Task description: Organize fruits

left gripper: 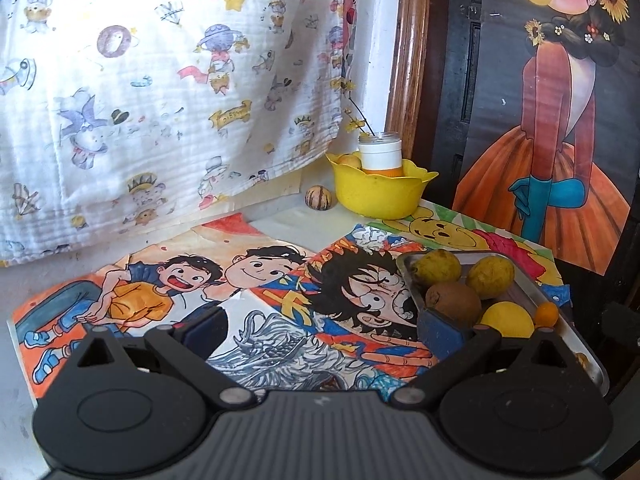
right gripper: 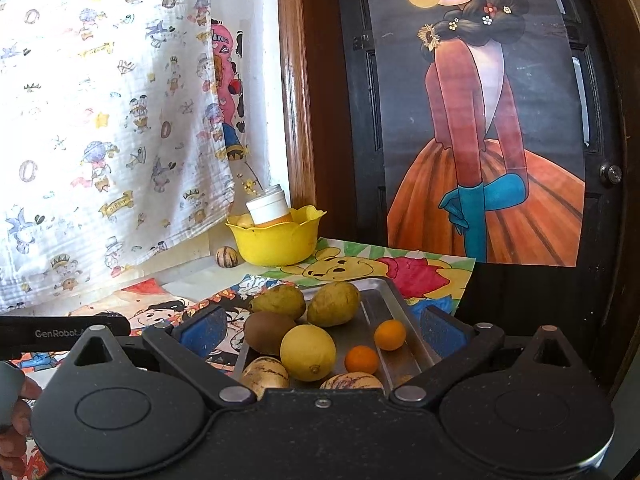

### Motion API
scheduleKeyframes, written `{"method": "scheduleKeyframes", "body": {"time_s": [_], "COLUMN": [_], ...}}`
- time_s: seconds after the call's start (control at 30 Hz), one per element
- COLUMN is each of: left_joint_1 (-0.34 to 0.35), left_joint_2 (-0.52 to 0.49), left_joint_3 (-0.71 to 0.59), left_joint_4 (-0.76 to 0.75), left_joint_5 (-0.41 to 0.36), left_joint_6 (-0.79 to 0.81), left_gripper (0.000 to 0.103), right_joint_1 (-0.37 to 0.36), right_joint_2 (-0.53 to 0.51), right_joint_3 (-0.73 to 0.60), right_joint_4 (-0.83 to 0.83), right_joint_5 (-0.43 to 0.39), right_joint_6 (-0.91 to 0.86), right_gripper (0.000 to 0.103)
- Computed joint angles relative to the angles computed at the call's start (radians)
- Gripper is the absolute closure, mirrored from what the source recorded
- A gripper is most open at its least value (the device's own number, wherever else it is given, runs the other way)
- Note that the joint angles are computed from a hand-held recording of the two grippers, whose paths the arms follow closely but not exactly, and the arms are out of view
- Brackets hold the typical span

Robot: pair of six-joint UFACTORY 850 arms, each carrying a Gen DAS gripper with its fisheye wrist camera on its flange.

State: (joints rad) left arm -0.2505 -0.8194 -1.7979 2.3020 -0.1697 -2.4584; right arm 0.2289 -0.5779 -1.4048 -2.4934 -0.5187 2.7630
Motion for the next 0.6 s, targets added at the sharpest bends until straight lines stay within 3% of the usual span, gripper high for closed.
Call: {"method": "scheduleKeyframes", "body": {"time_s": [0.17,0.5,0.6], "left_joint_1": [0.004,0.023,0.025], "left_joint_2": [0.021,0.081,0.103], "left_joint_3": [0.033,0.139,0.179], "left_joint_4": [0.021,0.253,0.276], "left_joint_5": [-0.018,-0.062,-0.084], "left_joint_6": [-0.025,-0.236,-0.234], "left_gripper": [0.000,0.000,0.000], "right_joint_1": [0.008,0.028,0.038], "right_joint_2": [0.006,0.033,0.042], "right_joint_3": [0.014,0.066,0.082], "right_joint_4": [0.017,-0.035,-0.045], "right_joint_5": [-0.017,-0.031,-0.034], "right_joint_6": [-0.005,0.031,0.039], "right_gripper": [0.001,0.001,0.001]}}
